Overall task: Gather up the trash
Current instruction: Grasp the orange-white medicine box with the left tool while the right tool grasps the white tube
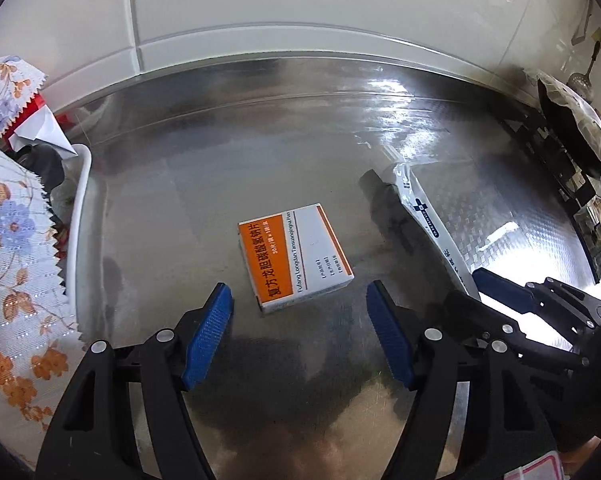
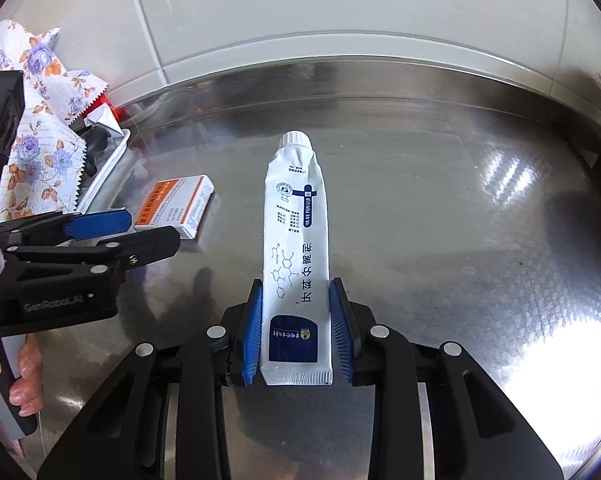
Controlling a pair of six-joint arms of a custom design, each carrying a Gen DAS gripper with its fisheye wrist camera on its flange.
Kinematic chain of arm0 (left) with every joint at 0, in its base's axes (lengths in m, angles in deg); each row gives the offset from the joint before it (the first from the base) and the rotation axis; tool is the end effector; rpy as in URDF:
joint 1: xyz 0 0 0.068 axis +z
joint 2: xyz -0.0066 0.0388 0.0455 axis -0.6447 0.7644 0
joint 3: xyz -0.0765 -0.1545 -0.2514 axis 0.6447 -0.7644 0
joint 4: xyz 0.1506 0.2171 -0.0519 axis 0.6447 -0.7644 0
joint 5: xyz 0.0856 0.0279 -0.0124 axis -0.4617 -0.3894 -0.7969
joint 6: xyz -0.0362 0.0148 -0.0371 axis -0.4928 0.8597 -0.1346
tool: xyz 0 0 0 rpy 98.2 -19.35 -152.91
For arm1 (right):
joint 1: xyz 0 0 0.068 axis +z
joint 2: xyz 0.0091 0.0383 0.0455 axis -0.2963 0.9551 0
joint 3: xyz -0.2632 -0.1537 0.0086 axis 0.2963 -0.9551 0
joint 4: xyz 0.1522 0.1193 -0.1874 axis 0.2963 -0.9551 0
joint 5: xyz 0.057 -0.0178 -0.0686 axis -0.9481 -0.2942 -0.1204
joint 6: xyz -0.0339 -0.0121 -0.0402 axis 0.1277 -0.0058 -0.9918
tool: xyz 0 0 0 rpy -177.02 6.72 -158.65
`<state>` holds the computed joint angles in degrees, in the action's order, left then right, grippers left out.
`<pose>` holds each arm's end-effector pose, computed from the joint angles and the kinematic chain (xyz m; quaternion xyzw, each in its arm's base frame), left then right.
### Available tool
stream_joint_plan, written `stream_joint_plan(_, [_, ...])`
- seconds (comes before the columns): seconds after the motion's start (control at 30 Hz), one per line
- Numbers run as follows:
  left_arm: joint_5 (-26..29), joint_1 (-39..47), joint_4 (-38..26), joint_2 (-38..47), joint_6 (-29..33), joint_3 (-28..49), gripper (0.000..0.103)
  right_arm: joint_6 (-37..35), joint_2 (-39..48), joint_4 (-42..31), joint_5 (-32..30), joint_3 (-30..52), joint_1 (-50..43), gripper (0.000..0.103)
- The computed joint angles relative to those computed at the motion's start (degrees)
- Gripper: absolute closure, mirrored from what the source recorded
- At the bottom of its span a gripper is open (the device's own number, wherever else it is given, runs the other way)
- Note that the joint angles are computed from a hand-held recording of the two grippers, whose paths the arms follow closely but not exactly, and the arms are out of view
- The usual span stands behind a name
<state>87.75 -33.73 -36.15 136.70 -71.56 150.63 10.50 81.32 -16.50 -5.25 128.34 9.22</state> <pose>0.2771 0.0247 0.3222 -0.0166 0.9605 -0.0709 0.2684 0.2773 0.1400 0.3258 -0.1724 0.9310 0.1126 0.3012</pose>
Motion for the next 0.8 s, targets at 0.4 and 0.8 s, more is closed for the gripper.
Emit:
stream_joint_plan(0.4, [-7.25, -3.70, 3.68, 2.37, -3.45, 0.64, 0.047, -3.03, -3.72, -1.75, -2.39, -2.26, -6.29, 0.071])
stream_joint_plan(0.8, [-9.19, -6.77, 3.03, -1.39, -7.25, -1.87, 0.048, -6.03, -7.06, -3.78, -5.10, -3.25, -10.43, 0.071])
